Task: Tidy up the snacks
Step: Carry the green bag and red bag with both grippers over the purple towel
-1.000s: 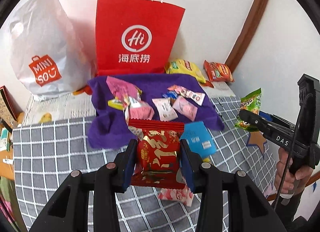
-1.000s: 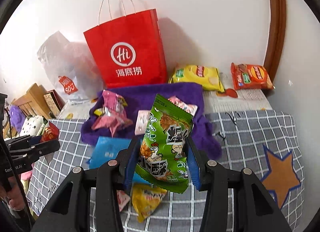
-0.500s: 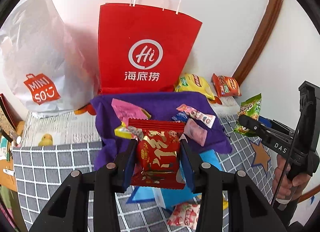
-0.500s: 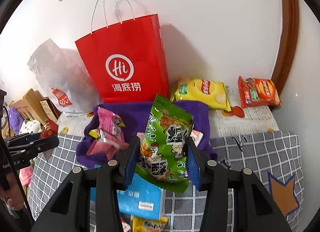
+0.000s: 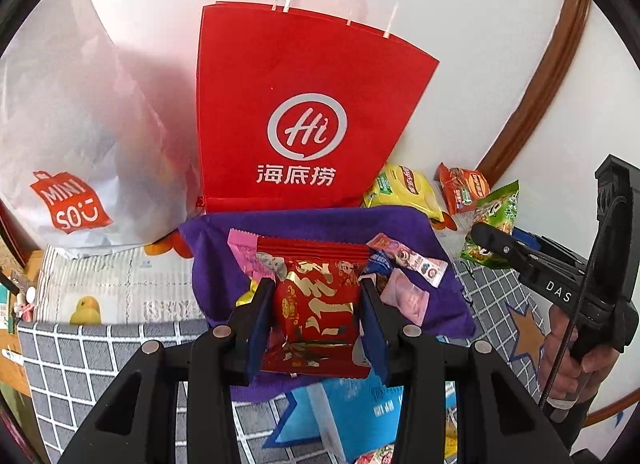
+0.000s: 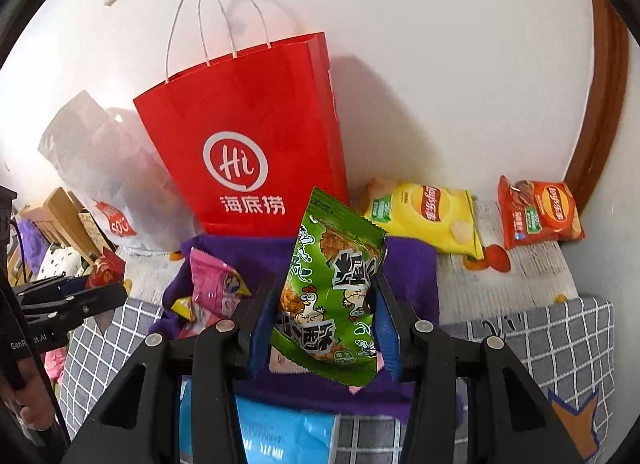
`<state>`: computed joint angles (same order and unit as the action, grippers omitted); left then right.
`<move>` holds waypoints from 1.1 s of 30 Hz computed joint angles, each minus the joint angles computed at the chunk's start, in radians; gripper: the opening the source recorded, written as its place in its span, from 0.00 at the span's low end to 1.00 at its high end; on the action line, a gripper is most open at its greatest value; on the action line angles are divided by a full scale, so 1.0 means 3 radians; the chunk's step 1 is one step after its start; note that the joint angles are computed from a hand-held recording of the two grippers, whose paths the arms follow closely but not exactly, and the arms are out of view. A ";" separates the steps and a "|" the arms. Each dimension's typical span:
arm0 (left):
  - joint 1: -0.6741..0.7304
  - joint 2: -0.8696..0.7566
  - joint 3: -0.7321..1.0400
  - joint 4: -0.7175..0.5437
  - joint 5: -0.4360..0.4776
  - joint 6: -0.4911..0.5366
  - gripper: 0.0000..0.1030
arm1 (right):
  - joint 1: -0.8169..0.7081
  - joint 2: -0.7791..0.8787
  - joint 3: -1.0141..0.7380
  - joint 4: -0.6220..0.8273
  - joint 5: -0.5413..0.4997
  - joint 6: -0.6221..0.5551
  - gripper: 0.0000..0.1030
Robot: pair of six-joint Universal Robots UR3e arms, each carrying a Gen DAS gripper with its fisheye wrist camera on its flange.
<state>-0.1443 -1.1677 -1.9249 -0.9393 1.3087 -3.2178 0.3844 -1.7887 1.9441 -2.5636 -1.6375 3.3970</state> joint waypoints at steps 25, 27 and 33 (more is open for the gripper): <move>0.0432 -0.0562 -0.0159 0.0526 -0.0360 0.0059 0.39 | -0.0390 0.0979 -0.0201 -0.0251 0.0445 -0.0416 0.44; 0.0492 -0.0518 -0.0183 0.0509 -0.0389 0.0072 0.39 | -0.0403 0.1007 -0.0211 -0.0231 0.0505 -0.0444 0.44; 0.0529 -0.0577 -0.0209 0.0563 -0.0490 0.0068 0.39 | -0.0446 0.1146 -0.0267 -0.0147 0.0651 -0.0512 0.44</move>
<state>0.0144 -1.3408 -1.9876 -0.7704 1.1617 -3.1975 0.2507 -1.4450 1.8638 -2.6077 -1.4422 3.2435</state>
